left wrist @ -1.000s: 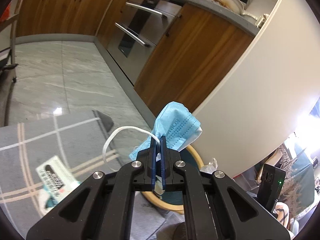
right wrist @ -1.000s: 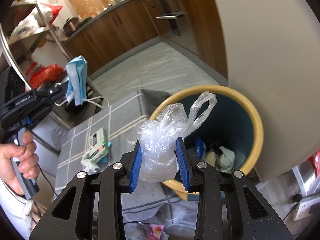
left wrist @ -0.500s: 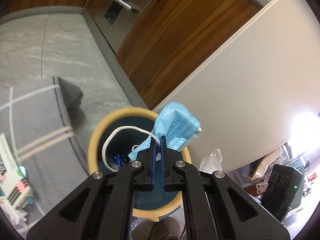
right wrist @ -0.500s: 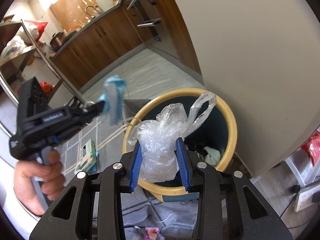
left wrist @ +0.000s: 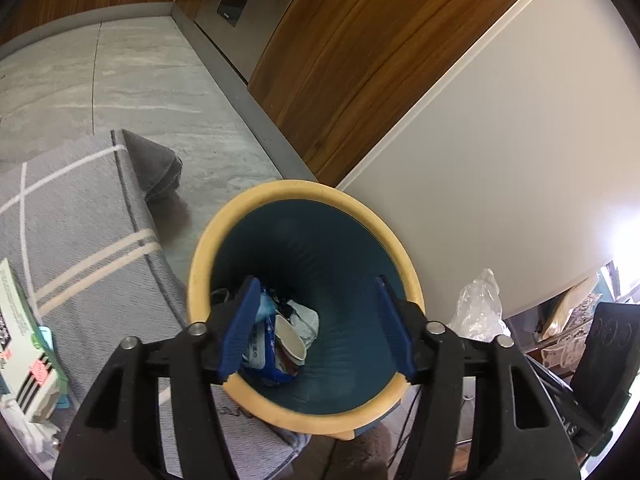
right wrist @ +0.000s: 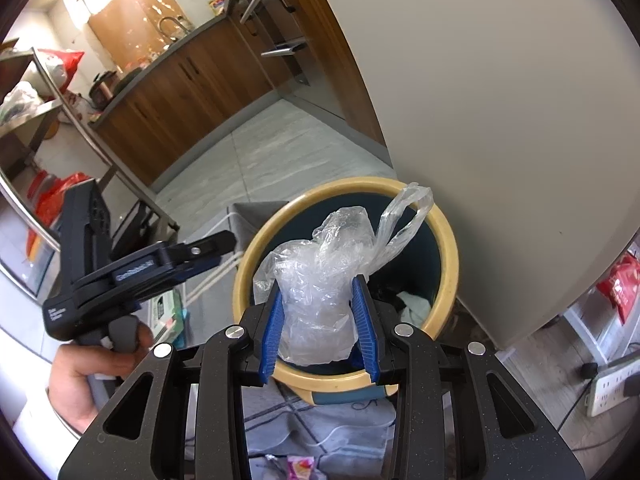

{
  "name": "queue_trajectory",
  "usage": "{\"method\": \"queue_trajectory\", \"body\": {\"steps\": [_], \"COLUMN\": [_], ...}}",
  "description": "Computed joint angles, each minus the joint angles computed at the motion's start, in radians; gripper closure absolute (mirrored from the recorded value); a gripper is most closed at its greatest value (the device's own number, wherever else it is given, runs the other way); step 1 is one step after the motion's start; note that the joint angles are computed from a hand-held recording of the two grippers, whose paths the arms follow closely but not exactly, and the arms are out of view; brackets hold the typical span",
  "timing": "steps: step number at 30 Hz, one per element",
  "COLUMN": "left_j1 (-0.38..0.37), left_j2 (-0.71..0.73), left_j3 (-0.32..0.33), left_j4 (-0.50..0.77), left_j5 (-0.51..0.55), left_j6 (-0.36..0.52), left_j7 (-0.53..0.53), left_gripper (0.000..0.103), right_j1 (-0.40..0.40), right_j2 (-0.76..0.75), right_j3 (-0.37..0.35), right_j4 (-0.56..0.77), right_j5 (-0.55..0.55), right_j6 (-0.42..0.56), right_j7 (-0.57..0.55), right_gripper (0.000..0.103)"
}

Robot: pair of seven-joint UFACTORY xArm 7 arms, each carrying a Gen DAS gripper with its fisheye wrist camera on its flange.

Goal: Collect trash
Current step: 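Open both tools over the bin, dropping the mask and plastic bag, then move both tools back to the cushion and grasp the white tissue with the left tool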

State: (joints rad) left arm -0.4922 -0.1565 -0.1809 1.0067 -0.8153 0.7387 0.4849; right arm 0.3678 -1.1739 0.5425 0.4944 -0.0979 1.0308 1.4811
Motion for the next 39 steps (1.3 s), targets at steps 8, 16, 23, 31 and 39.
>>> {"method": "queue_trajectory", "body": {"steps": [8,16,23,31,39], "left_j1": [0.028,0.068,0.112,0.169,0.249], "left_j2": [-0.048,-0.092,-0.123,-0.160,-0.184], "left_j3": [0.037,0.084,0.123,0.167,0.211], "left_j4": [-0.016,-0.023,-0.030,-0.047,-0.078], "left_j5": [0.000,-0.009,-0.011,0.025,0.096], "left_j6": [0.027,0.060,0.094,0.128,0.131], "left_j7": [0.035,0.057,0.085,0.119,0.121], "left_gripper": [0.040,0.039,0.039,0.039,0.036], "right_j1": [-0.007,-0.004,-0.011,-0.002,-0.021], "right_j2": [0.074,0.111,0.157,0.165,0.254], "right_j3": [-0.007,-0.023,-0.021,-0.023,-0.010], "right_j4": [0.027,0.025,0.051,0.051,0.090], "right_j5": [-0.008,-0.015,-0.040,-0.038,-0.057], "right_j6": [0.007,-0.007,0.014,0.011,-0.067], "right_j7": [-0.029,-0.036,-0.051,-0.043,-0.035], "right_gripper": [0.066,0.061,0.035,0.032,0.029]}}
